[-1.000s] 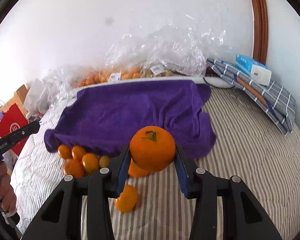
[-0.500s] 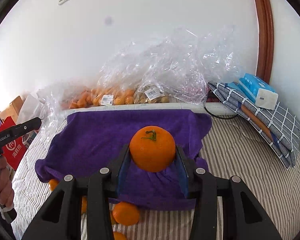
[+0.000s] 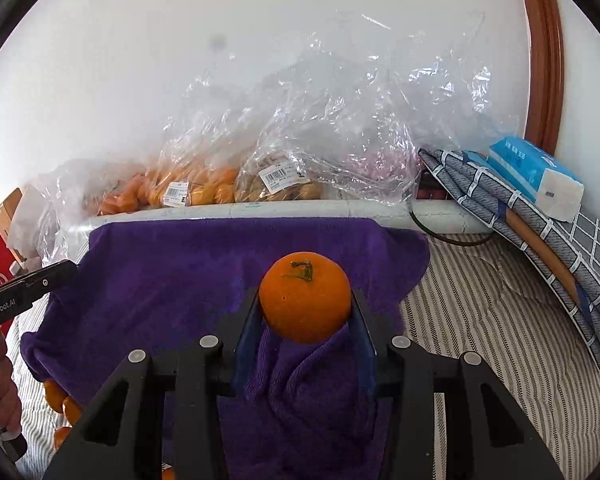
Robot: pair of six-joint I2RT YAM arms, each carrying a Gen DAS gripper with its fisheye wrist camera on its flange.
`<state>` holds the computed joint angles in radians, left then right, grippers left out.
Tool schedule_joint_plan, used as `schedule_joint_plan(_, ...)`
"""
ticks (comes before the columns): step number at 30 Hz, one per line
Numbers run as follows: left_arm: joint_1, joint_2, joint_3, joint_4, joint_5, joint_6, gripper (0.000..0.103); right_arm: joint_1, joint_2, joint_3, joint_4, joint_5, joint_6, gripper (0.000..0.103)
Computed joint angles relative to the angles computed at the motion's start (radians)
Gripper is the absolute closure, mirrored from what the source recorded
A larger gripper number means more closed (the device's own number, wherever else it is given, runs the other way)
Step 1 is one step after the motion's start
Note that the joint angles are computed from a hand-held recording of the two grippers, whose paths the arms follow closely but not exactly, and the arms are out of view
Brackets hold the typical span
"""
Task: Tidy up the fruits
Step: 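Lift the red fruit with the left gripper while the right gripper carries the orange over the purple towel, then open the left gripper onto the towel while the right gripper releases its orange there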
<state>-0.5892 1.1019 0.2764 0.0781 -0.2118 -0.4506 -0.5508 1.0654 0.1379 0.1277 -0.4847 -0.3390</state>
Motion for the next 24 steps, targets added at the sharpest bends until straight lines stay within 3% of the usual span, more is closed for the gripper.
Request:
schedule_joint_plan(7, 0.005, 0.054, -0.014, 0.034, -0.007, 0.006, 0.080, 0.048, 0.117, -0.016, 0.108, 0.024, 0.009, 0.060)
schedule_joint_plan(24, 0.003, 0.166, 0.002, 0.075, -0.003, 0.004, 0.080, 0.049, 0.153, -0.020, 0.104, 0.015, -0.007, 0.060)
